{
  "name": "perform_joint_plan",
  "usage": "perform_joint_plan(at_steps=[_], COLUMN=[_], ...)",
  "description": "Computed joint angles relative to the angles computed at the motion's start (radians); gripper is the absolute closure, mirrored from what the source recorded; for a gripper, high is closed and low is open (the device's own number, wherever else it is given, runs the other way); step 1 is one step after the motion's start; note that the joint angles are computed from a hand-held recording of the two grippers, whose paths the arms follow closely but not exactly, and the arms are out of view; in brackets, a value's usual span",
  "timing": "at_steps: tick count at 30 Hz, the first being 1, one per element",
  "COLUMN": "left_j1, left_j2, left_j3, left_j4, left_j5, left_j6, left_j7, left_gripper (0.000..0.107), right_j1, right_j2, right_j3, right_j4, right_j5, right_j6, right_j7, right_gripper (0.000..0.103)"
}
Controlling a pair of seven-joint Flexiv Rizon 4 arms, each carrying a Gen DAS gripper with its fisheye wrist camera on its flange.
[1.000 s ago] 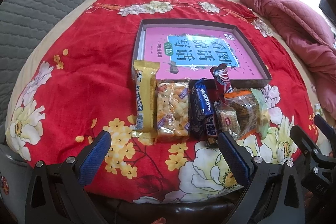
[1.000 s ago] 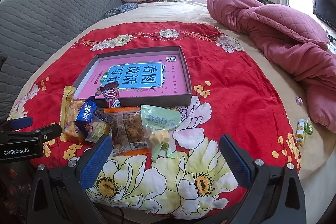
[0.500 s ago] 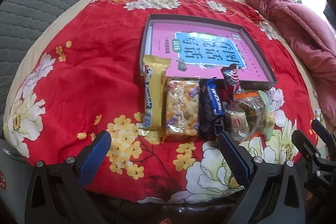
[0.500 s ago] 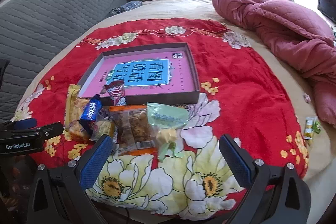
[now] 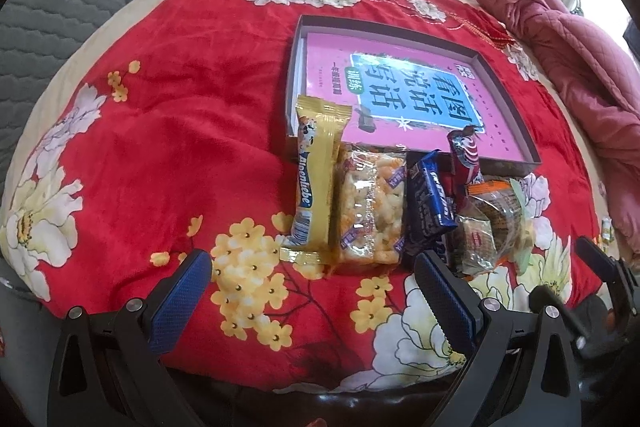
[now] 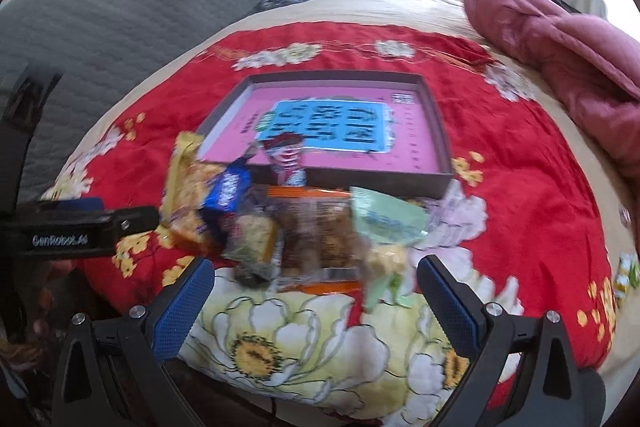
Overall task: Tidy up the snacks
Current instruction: 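Grasp the yellow Alpenliebe bar with the left tool while the right tool grasps the round biscuit packet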
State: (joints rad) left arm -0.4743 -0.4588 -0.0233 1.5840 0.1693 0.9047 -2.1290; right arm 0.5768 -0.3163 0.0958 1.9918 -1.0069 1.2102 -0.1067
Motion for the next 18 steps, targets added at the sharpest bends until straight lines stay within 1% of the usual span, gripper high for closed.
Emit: perform_joint_plan(at_steps=[3,11,16,18], left_j1=[0.009,0.035,0.064,0.072], left_j2=[-0.007,-0.025,-0.041,-0.049], left_j3=[-0.002,0.004,0.001,0.003], left_j4=[-0.005,-0.002,0.004,0.006], left_j5=[-0.01,-0.039,-0.08,-0.092], left_j6=[-0.008,0.015,0.041,0.054], left_j7=[0.006,0.006,0.016,0.015], left_gripper=[0.005,0.005,0.005,0.005], right_j1=[0.005,0.033,0.052,0.06], right_j2=[-0.028,-0.067,-0.094,-0.104], right_j3=[0.009,-0.009,-0.02,-0.025], right_j4=[-0.026,-0.062,-0.088,-0.099], right_j5=[0.025,0.067,0.075,0.08], right_j6=[-0.003,0.0,0.004,-0.004], right_j7=[-0.047,-0.091,-0.124,-0.134], right_gripper=[0.001,0.002,0.007,0.012])
